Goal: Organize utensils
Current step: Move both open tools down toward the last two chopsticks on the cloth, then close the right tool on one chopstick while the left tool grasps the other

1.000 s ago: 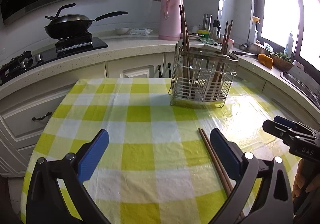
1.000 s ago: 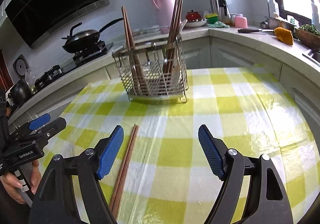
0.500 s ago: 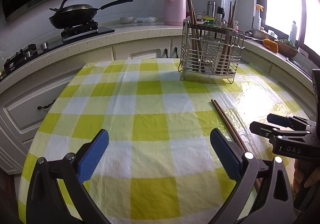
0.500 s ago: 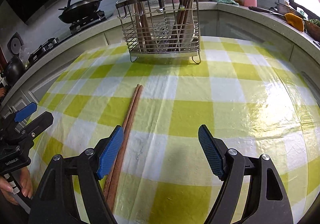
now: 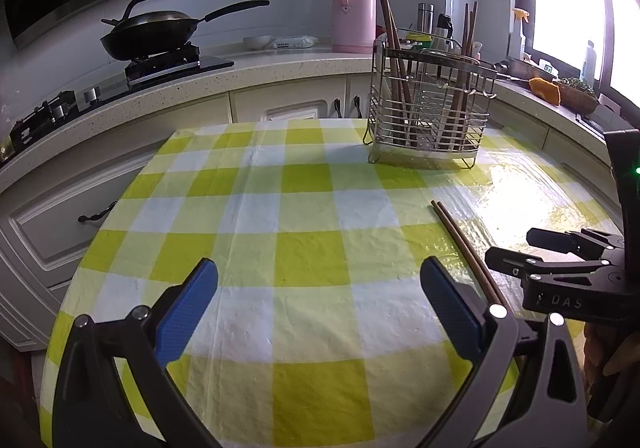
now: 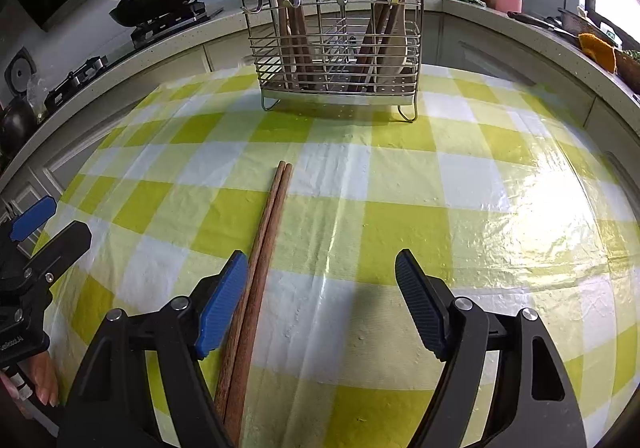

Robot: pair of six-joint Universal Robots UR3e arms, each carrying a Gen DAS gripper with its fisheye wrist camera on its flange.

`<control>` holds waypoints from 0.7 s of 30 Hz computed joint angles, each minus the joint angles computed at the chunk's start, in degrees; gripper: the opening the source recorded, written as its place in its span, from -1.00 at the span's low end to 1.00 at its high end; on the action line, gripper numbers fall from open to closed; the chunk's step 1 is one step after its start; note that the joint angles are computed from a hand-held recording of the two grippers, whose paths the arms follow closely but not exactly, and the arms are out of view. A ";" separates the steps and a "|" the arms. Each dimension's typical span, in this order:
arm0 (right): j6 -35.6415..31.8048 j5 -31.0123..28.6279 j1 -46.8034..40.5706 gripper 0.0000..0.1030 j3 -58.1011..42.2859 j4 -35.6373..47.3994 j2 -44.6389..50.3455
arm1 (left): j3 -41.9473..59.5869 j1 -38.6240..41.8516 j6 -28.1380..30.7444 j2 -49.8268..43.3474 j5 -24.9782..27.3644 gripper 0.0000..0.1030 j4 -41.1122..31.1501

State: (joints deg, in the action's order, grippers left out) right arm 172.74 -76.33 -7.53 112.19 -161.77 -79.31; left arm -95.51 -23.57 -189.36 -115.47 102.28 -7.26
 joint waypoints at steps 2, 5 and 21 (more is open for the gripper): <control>0.29 -1.95 0.89 0.38 -0.86 0.32 0.91 | -0.54 0.31 0.00 0.21 -0.16 0.90 0.41; 0.62 -2.52 1.07 0.38 -1.20 0.18 1.58 | -1.30 0.93 0.23 0.65 -0.62 0.90 0.88; 1.88 -9.11 6.72 0.06 -9.97 3.85 7.29 | -6.03 3.79 -0.97 3.65 -2.79 0.90 2.72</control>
State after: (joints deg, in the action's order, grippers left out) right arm 174.62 -85.44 -0.81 102.21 -157.92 -72.01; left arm -101.54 -19.79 -190.33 -111.83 99.48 -4.54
